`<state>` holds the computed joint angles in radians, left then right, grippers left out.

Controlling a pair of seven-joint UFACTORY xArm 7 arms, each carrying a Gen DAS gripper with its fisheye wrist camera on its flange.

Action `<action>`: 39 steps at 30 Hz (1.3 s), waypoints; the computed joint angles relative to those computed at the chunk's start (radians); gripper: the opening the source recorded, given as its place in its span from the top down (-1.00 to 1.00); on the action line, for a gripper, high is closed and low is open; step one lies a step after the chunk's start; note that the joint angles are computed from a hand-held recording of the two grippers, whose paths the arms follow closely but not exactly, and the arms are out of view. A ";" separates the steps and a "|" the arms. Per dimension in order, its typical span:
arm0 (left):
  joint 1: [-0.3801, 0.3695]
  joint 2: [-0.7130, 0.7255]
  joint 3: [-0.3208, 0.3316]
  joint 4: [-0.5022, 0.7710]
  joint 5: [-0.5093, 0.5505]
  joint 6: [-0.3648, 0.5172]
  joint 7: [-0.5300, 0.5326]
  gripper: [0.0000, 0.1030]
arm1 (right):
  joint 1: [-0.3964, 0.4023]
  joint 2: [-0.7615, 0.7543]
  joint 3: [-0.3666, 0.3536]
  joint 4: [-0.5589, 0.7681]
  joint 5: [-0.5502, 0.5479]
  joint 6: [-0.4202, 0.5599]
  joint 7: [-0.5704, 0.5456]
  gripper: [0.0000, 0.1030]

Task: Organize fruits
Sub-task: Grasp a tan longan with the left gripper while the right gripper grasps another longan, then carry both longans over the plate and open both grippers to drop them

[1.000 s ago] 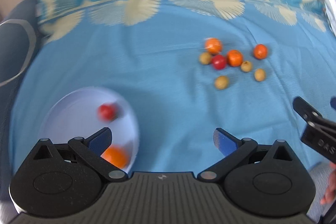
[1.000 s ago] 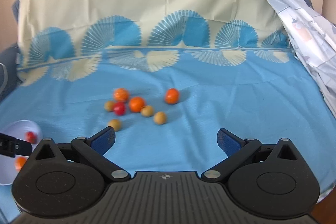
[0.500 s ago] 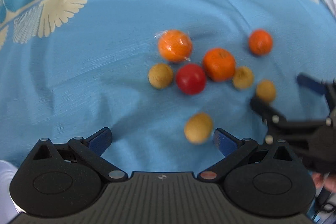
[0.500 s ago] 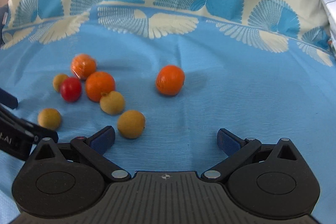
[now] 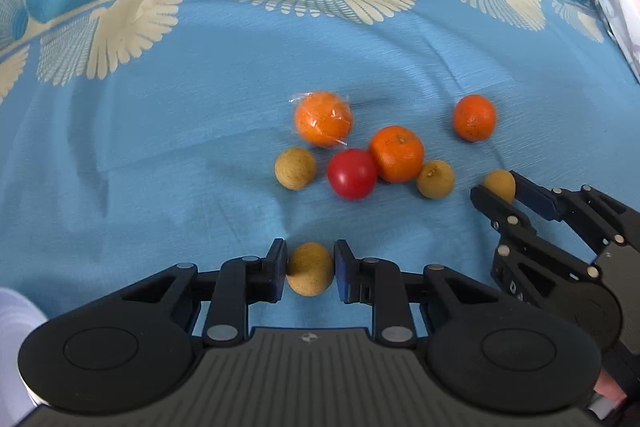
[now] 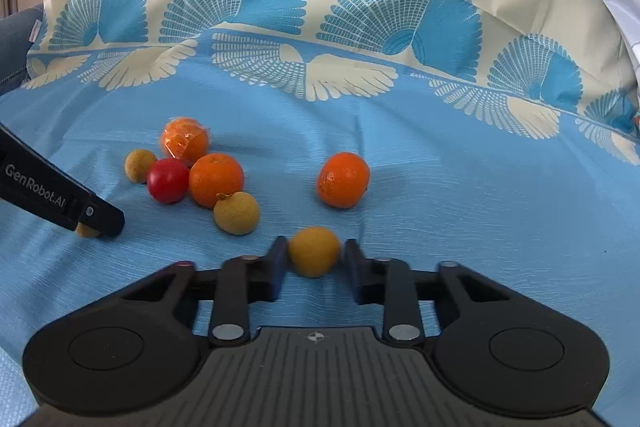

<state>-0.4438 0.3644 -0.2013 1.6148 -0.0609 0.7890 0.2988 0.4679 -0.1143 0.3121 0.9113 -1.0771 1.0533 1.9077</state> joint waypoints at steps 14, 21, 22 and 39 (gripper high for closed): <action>0.136 -0.383 0.055 -0.199 -0.114 0.153 0.098 0.47 | 0.110 -0.021 0.123 0.169 0.078 0.394 0.114 0.43; 0.214 -0.566 0.121 -0.285 -0.104 0.263 0.127 0.47 | 0.277 0.113 0.188 0.454 0.013 0.532 0.061 0.43; 0.226 -0.589 0.132 -0.296 -0.107 0.278 0.131 0.47 | 0.302 0.136 0.189 0.496 0.002 0.539 0.054 0.43; 0.366 -0.874 0.295 -0.447 -0.165 0.355 0.264 0.47 | 0.743 0.618 0.065 1.263 -0.184 0.638 -0.231 0.43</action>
